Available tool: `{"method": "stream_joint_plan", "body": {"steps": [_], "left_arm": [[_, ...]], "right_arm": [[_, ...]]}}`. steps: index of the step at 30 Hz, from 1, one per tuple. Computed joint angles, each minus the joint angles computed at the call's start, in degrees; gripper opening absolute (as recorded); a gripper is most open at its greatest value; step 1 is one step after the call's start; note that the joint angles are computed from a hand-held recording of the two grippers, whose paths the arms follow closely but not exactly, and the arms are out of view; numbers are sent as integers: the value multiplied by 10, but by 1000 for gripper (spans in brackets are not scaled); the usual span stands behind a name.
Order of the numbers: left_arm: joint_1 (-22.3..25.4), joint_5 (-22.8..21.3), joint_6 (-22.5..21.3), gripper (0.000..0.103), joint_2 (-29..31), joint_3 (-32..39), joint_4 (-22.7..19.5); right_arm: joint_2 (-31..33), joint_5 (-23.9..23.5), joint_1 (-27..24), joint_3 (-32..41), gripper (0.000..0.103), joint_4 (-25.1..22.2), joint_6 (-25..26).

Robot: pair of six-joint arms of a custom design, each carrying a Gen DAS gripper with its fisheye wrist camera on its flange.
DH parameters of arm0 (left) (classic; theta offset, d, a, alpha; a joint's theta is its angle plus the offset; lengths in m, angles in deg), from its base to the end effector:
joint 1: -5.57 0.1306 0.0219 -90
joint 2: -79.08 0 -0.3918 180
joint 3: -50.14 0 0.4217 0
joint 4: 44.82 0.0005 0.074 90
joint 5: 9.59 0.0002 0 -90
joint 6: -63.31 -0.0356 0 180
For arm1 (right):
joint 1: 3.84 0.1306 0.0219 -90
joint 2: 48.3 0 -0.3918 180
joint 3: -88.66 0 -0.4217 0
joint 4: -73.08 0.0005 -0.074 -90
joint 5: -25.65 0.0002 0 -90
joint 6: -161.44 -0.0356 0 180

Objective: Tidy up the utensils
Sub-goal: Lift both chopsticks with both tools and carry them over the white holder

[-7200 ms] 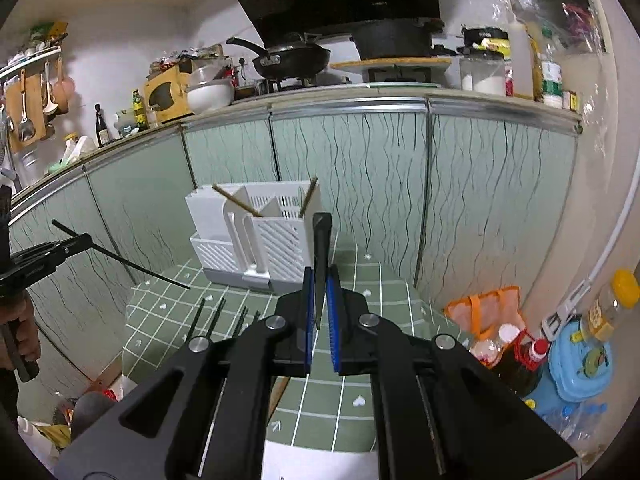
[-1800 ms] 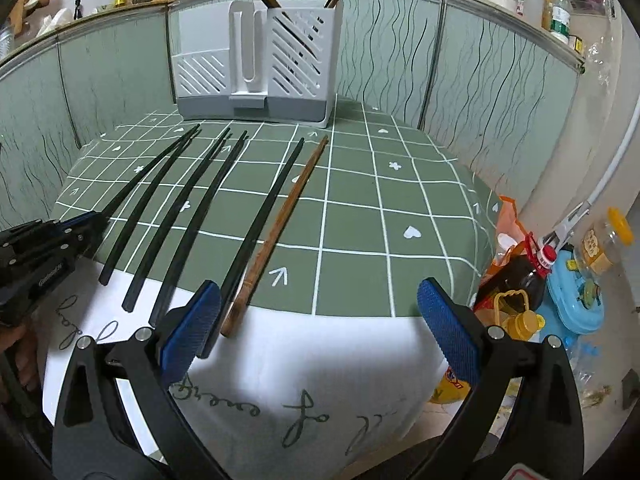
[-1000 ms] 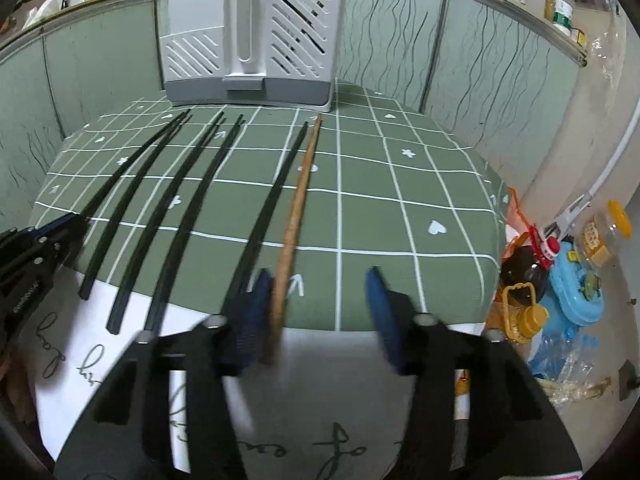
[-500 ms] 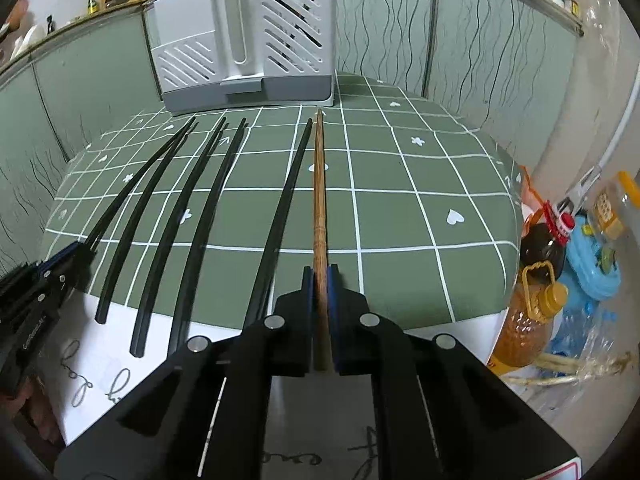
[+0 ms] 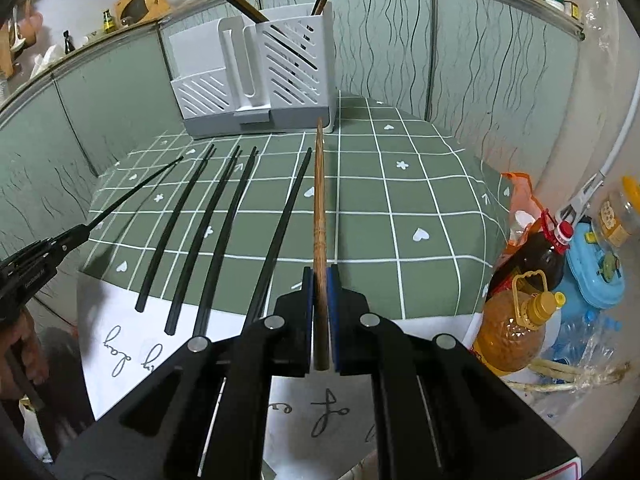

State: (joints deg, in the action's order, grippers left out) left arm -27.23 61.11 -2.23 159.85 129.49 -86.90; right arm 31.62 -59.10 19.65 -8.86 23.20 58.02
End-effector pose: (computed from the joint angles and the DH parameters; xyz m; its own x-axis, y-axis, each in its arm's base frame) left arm 0.3915 -0.2389 0.4327 -0.6549 -0.0428 -0.7545 0.0424 0.9947 -0.0933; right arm 0.4130 0.1754 0.4546 -0.7347 -0.0673 -0.6750 -0.1743 0.9804 0.0919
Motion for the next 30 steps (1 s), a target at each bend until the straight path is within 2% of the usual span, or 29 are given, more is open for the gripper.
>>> {"method": "stream_joint_plan", "body": {"steps": [6, 12, 22, 30], "left_arm": [[6, 9, -22, 6, 0, 14, -9], [8, 5, -26, 6, -1, 32, -21], [12, 2, -59, 6, 11, 75, -36], [15, 6, -82, 6, 23, 132, -52]], "right_arm": [[-5, -25, -15, 11, 7, 5, 4], [-15, -22, -17, 24, 7, 30, 18], [-12, -34, -28, 57, 6, 58, 31], [-1, -54, -42, 111, 6, 62, 42]]}}
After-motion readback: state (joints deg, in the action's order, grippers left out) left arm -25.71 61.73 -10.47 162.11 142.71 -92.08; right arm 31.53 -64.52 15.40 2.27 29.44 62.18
